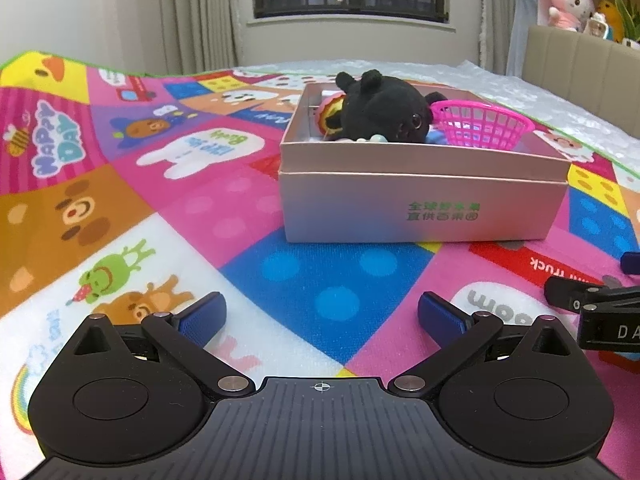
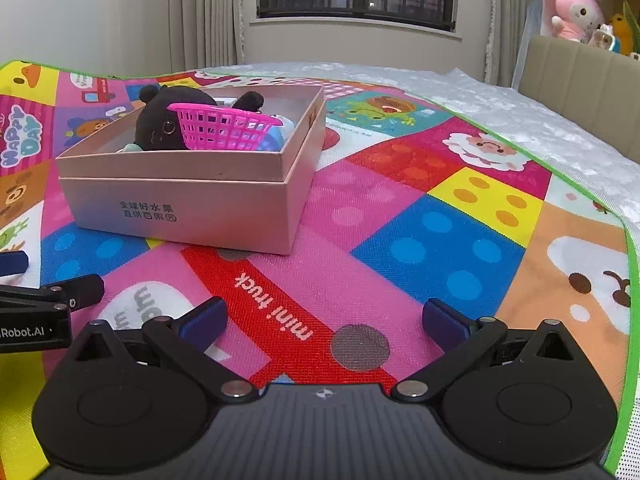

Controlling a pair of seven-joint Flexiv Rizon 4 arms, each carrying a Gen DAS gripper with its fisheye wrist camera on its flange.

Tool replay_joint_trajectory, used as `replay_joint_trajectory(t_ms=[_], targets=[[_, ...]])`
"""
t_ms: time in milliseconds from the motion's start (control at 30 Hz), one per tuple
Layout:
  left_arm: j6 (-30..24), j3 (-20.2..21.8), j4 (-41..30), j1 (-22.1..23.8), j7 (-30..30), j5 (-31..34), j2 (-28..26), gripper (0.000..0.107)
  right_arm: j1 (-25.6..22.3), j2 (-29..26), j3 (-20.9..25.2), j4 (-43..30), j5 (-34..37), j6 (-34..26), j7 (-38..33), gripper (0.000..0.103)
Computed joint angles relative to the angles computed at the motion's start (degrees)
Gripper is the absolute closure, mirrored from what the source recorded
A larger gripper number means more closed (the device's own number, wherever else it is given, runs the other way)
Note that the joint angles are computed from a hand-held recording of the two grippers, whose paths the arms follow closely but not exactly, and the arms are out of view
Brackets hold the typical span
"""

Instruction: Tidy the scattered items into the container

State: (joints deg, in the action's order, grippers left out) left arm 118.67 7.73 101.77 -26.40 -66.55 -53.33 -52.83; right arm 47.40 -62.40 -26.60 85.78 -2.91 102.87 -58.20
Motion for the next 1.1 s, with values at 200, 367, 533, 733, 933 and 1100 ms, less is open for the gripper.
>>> replay_joint_trajectory(t_ms=[200, 367, 533, 733, 933, 1100], targets=[[0.0, 0.1, -0.3, -0.3, 0.6, -0.7, -0.2, 0.004, 0.3, -0.1, -0.3, 0.0, 0.1, -0.1, 0.1, 0.000], [0.1, 0.0, -0.3, -0.4, 0.8, -1.0, -0.2, 0.004, 0.2, -0.1, -0.3, -0.1, 0.0, -0.2, 0.1, 0.000], [0.3, -0.3, -0.2, 0.0, 0.8, -0.8, -0.1, 0.004, 0.2, -0.1, -0.3, -0.1, 0.0, -0.2, 0.2, 0.000], [0.3, -0.4, -0.4, -0.1, 1.1, -1.2, -0.2, 0.004, 0.2, -0.1, -0.3, -0.1, -0.1, -0.2, 0.2, 0.000], [0.4, -0.6, -0.4, 0.0, 1.3, -1.3, -0.2, 0.004, 0.2, -0.1, -0.3, -0.1, -0.1, -0.2, 0.2, 0.000], [0.5, -0.8, -0.3, 0.2, 1.3, -1.1, -0.2, 0.004, 0.2, -0.1, -0.3, -0.1, -0.1, -0.2, 0.3, 0.000]])
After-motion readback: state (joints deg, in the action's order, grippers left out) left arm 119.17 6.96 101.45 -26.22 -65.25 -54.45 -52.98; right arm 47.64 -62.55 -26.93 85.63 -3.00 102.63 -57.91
